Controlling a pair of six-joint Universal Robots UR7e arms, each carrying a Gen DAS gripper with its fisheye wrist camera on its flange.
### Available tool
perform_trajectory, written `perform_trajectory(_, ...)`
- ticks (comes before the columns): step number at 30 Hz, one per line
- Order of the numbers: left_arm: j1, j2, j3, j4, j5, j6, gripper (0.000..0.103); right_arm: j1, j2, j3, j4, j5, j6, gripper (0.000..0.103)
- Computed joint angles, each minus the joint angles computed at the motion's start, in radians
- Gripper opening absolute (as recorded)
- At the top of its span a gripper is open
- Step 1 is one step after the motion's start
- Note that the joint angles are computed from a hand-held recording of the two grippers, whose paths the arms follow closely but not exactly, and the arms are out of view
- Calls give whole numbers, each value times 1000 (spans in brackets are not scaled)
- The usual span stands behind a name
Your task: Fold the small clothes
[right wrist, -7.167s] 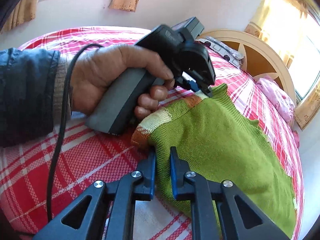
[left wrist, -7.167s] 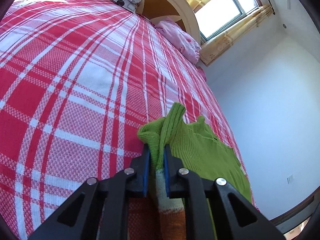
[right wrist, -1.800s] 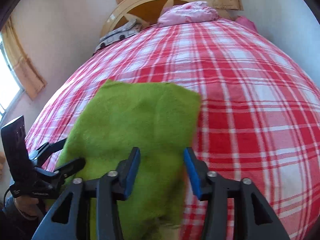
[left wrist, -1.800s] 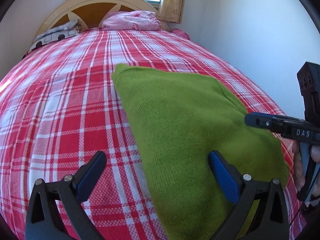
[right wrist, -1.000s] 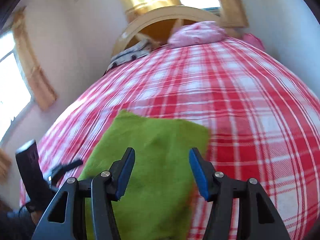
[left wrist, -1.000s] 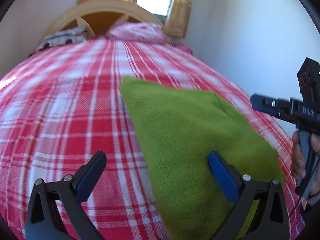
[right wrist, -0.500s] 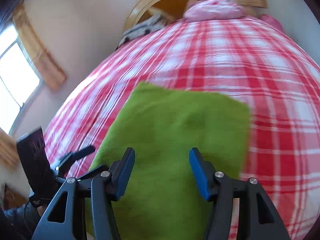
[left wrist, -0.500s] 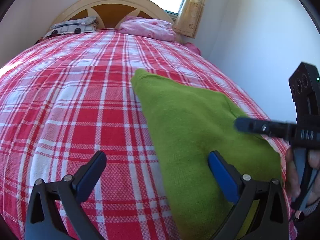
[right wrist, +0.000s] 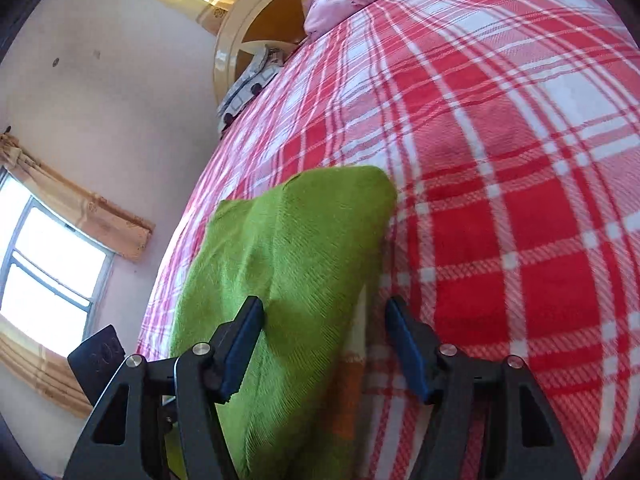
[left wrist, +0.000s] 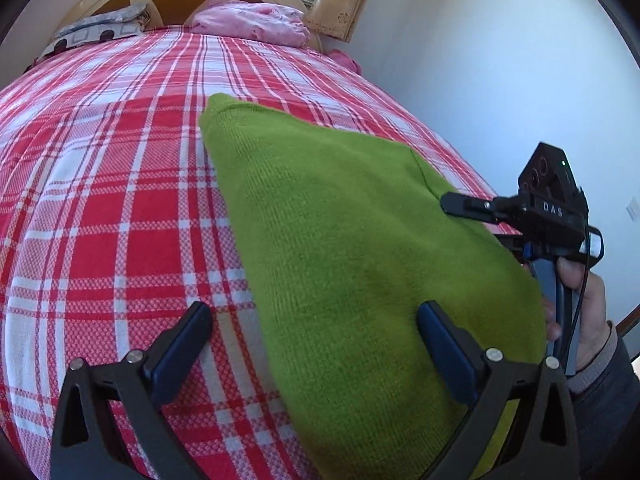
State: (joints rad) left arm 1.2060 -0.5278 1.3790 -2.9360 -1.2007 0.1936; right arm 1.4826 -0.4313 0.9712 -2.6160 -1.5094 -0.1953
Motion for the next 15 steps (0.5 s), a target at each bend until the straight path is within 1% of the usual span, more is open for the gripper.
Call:
perform_trajectory(1, -2, 3, -2, -1, 5, 4, 103, -2, 11, -20, 23, 15, -11, 47)
perform_trajectory(2, -5, 5, -1, -5, 8, 11, 103, -8, 18, -29, 28, 35, -14, 44)
perform_trajectory(3, -4, 3, 1, -7, 2, 17, 100, -13, 2, 4, 13, 52, -12, 40)
perform_trajectory(4, -4, 1, 6, -12, -9, 28, 93, -20, 1, 4, 19, 77, -3, 37)
perform_trajectory(6, -6, -3, 16, -21, -21, 58, 85, -30, -6, 15, 18, 100, 1, 35)
perform_trajectory(7, -16, 1, 24, -40, 9, 76, 85, -28, -7, 19, 9, 91, -5, 34)
perform_trajectory(8, -26, 0, 35, -58, 36, 89, 85, -19, -6, 27, -14, 62, -19, 34)
perform_trajectory(10, -45, 9, 49, -98, 89, 127, 83, -10, -9, 47, -50, 32, -38, 34)
perform_trajectory(12, -53, 16, 50, -122, 111, 157, 79, -8, -14, 61, -68, 26, -40, 34)
perform_trajectory(13, -53, 18, 49, -127, 113, 167, 78, -7, -15, 64, -74, 23, -40, 33)
perform_trajectory(15, -55, 15, 52, -131, 114, 178, 73, -1, -20, 85, -106, 0, -52, 33)
